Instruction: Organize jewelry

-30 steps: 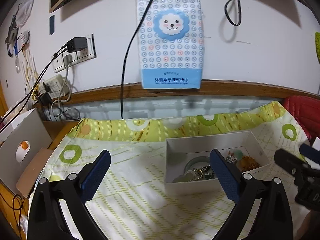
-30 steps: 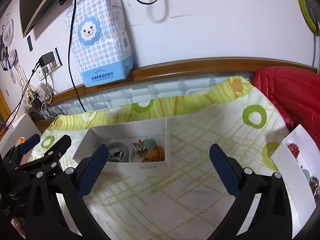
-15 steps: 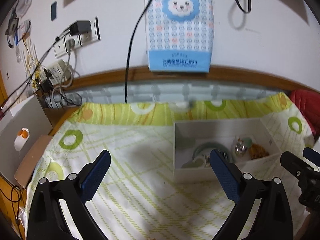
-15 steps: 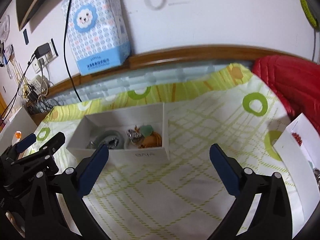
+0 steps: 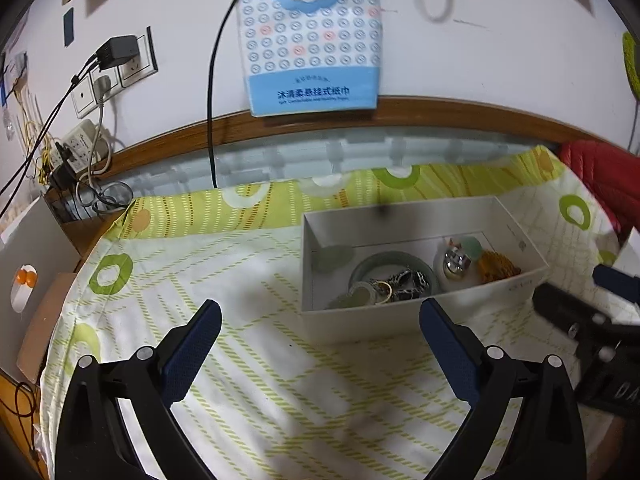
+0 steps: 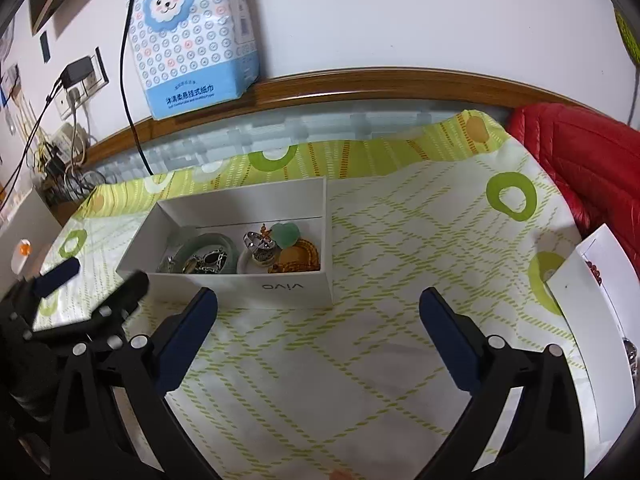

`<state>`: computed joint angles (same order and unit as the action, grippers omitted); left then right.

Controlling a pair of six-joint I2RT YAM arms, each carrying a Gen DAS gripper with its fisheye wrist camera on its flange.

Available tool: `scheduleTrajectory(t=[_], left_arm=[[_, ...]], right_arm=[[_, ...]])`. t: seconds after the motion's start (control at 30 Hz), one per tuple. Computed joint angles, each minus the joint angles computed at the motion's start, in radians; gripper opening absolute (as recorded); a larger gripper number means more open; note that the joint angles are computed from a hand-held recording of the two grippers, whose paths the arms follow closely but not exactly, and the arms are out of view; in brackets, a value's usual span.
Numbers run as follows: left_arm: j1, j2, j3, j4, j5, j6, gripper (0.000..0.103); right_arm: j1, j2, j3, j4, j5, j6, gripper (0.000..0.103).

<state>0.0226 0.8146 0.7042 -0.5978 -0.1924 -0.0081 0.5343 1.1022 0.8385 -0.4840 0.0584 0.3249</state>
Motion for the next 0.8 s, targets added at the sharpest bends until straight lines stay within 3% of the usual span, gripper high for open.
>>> scheduleTrajectory(t=[0.1,0.23,0.33,0.47,0.6,0.67,0.8], left_arm=[[-0.029,0.012,0.013,-0.012,-0.032,-0.013,0.100],[-0.032,0.079,0.124,-0.106,-0.032,-0.073,0.100],[-0.087,0.104,0.182,-0.134,-0.151,-0.114,0.099],[-0.059,0.086,0.154,-0.092,-0.156,-0.109,0.100],[0.047,0.096,0.139,-0.087,-0.023,-0.080,0.100],[0.053,0.087,0.131,-0.084,-0.026,-0.089,0.099],[-0.010,0.067,0.116,-0.086,-0.120,-0.104,0.099]], right_arm=[[-0.021,-0.014,-0.003,0.009,-0.014,0.011,0.098],[-0.024,0.025,0.089,-0.084,0.012,0.024,0.098],[0.024,0.074,0.191,-0.178,0.107,0.034,0.098],[0.099,0.072,0.197,-0.161,0.223,0.039,0.098],[0.082,0.076,0.125,-0.089,0.126,0.058,0.098],[0.050,0.084,0.118,-0.086,0.041,0.055,0.098],[0.043,0.105,0.121,-0.094,0.047,0.045,0.098]])
